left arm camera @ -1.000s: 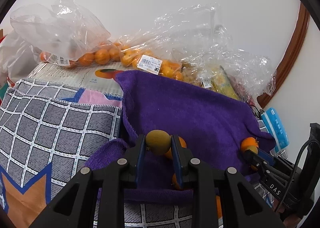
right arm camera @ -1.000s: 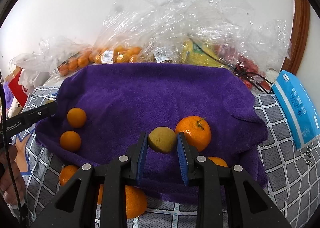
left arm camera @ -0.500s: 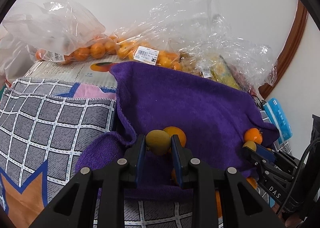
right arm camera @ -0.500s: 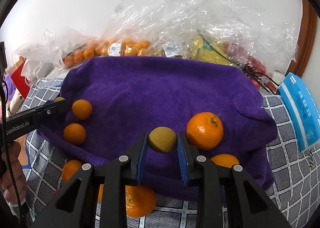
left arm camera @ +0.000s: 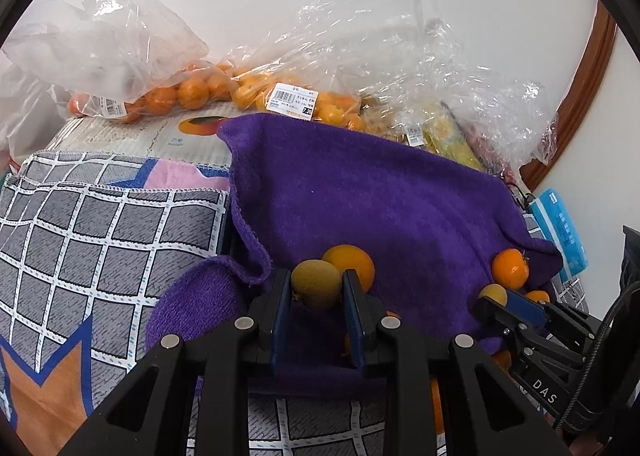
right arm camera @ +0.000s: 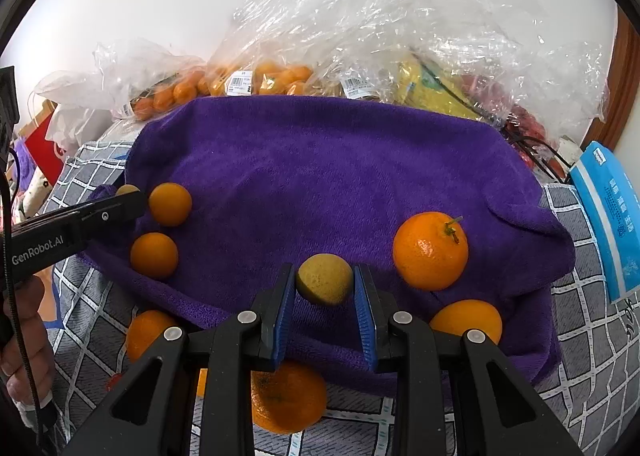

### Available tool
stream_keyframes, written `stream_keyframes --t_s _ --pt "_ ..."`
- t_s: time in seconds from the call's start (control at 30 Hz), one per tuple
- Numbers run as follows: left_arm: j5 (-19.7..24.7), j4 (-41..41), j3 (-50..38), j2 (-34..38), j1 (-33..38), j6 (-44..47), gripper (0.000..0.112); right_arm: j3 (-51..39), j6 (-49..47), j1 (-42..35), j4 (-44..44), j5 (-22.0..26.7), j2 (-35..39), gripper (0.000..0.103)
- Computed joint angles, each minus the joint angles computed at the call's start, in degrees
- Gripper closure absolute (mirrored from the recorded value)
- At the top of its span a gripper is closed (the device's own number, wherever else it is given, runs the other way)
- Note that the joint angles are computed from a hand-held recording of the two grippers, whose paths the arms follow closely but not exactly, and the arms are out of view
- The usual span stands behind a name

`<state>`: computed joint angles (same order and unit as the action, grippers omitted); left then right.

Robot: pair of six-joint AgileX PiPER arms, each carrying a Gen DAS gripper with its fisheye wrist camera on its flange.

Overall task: Organize fruits
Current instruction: 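Open the right gripper to drop the yellow fruit while the left gripper releases its fruit on the towel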

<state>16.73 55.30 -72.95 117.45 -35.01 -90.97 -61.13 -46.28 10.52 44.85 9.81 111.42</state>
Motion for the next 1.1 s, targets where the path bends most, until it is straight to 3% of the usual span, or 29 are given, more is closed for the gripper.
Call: stream_keyframes --t_s 0.57,0.77,1.1 --pt "0.0 -8.4 -1.3 1.1 0.7 9.1 0.088 0.9 -7.5 -0.3 7.4 0.2 -0.5 0.073" --pt "0.0 -9.5 -1.4 1.1 0.7 10.3 0.088 1.6 -19.4 -1.6 19.9 2.0 -1.2 0.069" --pt "-0.5 -12.0 -1.1 0.7 0.7 12.9 0.088 3.6 -32.1 -2.1 35.3 -0.8 -3.0 0.060"
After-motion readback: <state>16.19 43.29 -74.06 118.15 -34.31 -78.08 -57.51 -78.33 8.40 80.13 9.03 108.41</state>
